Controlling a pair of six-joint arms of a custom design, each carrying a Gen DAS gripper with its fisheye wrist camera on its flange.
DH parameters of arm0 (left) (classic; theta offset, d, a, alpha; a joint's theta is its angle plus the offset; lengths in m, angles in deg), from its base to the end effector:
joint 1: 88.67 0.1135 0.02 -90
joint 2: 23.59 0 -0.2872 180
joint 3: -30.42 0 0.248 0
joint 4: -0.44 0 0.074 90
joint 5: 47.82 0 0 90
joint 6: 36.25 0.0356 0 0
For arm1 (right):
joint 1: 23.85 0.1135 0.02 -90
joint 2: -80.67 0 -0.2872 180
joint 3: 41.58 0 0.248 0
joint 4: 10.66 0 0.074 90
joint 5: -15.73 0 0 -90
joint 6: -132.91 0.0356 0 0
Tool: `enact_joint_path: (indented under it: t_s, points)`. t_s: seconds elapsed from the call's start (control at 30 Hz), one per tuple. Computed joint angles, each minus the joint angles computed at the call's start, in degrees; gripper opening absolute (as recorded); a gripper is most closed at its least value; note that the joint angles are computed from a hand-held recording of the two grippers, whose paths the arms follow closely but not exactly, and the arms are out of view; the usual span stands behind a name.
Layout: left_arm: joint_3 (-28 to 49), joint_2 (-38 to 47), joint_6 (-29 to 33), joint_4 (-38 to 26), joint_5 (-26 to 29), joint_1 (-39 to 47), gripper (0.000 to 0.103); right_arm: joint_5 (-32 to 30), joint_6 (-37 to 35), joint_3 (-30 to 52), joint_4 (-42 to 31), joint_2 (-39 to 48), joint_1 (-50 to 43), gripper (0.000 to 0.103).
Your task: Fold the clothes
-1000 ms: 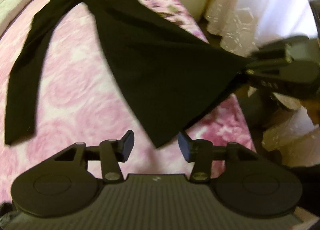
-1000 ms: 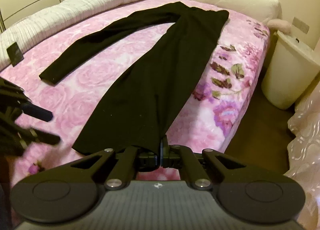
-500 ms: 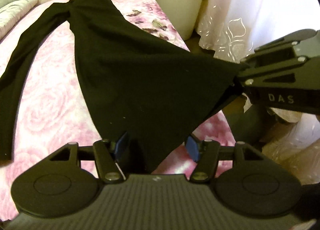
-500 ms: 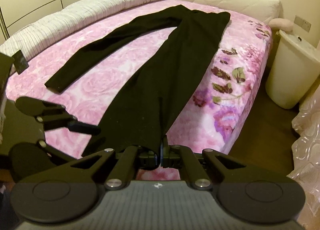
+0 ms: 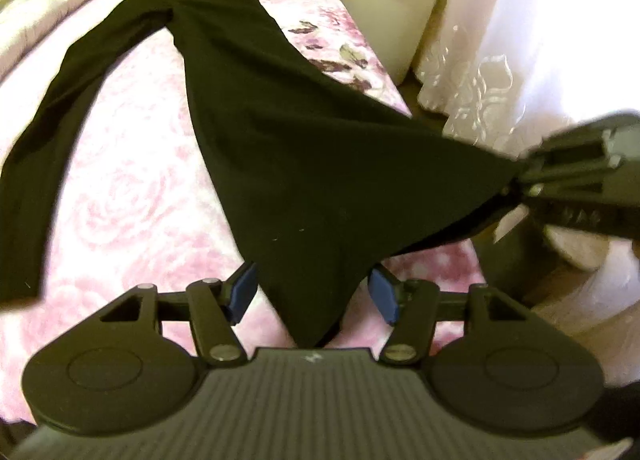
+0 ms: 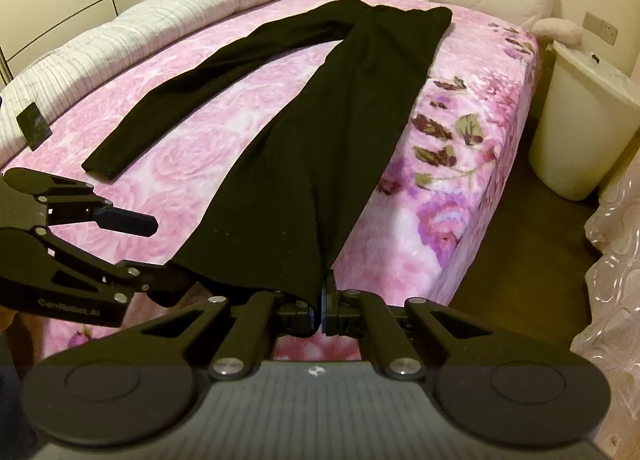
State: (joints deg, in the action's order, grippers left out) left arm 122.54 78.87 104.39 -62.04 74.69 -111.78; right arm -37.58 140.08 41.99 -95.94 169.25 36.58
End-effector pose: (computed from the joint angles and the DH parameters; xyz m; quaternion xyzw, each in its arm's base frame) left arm 0.3205 -0.1576 0.2500 0.6031 0.7343 -0.2347 0.2051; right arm 0.1465 0.2151 0.2764 0.2984 0.9011 -0.0635 0.3083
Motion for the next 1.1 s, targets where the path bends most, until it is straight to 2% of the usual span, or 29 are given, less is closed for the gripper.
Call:
enact_joint_path:
  t_s: [0.13,0.27,0.33,0.4,0.47,0.53,0.63,0.77,0.9,1.03,1.1]
  points:
    - [2.59,1.18,-4.16,-1.87,1.32,1.33,0.061,-0.24,0.11,-1.04,0.23,-0.75,0.1,0.002]
    - [1.08,0.83,-4.81,1.39,-1.99,-0.1,0.059,-0.09,0.31,-1.14,0.36,-0.58,0.2,0.002]
    - [-0.68,0.05,-4.2,3.94,-4.43,-1.7,0.059,0.11,1.08,-1.22,0.63,-0.5,0.35,0.003]
    - [-4.58,-1.58,-0.15,7.09,-7.57,-3.37,0.059,0.31,1.97,-1.4,1.0,-0.39,0.47,0.003]
    - [-8.85,-2.93,3.34,11.77,-12.13,-5.66,0.049,0.24,2.77,-1.98,1.71,-0.3,0.56,0.003]
    - [-10.09,-2.8,4.01,14.03,-15.1,-6.46,0.012,-0.1,3.33,-2.5,2.3,0.06,0.64,0.004]
    - [-7.32,-2.56,1.23,11.88,-14.2,-4.6,0.002,-1.07,2.68,-3.45,4.18,1.06,0.76,0.005]
    - [-0.38,-0.58,-2.55,5.29,-10.88,-2.48,0.0,-2.24,2.1,-5.33,8.86,3.57,-0.02,0.007]
    - [7.36,3.57,-7.4,-1.15,-7.6,-1.19,0.0,-2.67,6.1,-6.73,13.04,6.56,-0.63,0.025]
    - [12.24,5.85,-10.99,-6.59,-3.87,0.28,0.0,-0.29,10.54,-6.13,14.34,9.51,-0.24,0.04]
    - [14.89,7.24,-12.36,-9.14,-2.01,1.08,0.0,1.27,13.42,-5.55,14.17,11.12,-0.17,0.043]
